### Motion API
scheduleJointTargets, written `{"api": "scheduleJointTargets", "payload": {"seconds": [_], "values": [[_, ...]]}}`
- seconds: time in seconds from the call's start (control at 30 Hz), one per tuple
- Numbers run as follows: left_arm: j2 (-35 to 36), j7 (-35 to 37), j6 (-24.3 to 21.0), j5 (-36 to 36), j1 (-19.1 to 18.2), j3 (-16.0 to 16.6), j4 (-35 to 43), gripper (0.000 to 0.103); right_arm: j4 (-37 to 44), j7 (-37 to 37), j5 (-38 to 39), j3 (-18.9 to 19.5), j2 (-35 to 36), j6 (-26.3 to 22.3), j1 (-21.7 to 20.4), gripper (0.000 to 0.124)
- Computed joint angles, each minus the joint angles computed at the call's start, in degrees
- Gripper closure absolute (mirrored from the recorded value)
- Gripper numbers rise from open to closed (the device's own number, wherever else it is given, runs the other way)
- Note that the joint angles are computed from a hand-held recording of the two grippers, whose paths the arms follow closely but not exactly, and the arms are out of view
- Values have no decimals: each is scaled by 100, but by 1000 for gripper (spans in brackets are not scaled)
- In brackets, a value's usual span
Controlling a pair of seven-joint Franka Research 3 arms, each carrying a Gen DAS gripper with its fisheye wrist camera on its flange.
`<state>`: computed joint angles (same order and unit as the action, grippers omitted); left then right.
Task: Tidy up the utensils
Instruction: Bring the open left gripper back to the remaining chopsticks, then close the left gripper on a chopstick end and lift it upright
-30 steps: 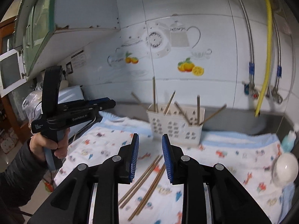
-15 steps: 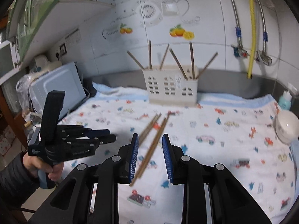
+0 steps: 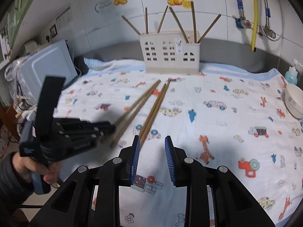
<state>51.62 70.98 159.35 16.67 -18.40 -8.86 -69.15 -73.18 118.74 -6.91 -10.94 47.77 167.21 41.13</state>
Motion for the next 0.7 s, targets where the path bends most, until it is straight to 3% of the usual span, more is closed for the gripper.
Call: {"api": "scheduleJointTargets", "payload": {"seconds": [0.07, 0.17, 0.43, 0.7], "values": [[20, -215, -32, 154, -165, 273, 69, 89, 220, -99, 64, 151, 150, -177, -83, 97], [13, -141, -16, 128, -43, 133, 51, 89, 553, -287, 147, 364, 375, -393, -194, 98], [-106, 156, 255, -176, 267, -219, -288, 89, 1302, -345, 155, 460, 855, -908, -262, 105], [-103, 209, 324, -219, 252, -204, -319, 89, 1724, 37, -146, 116, 1100, -1240, -63, 109]]}}
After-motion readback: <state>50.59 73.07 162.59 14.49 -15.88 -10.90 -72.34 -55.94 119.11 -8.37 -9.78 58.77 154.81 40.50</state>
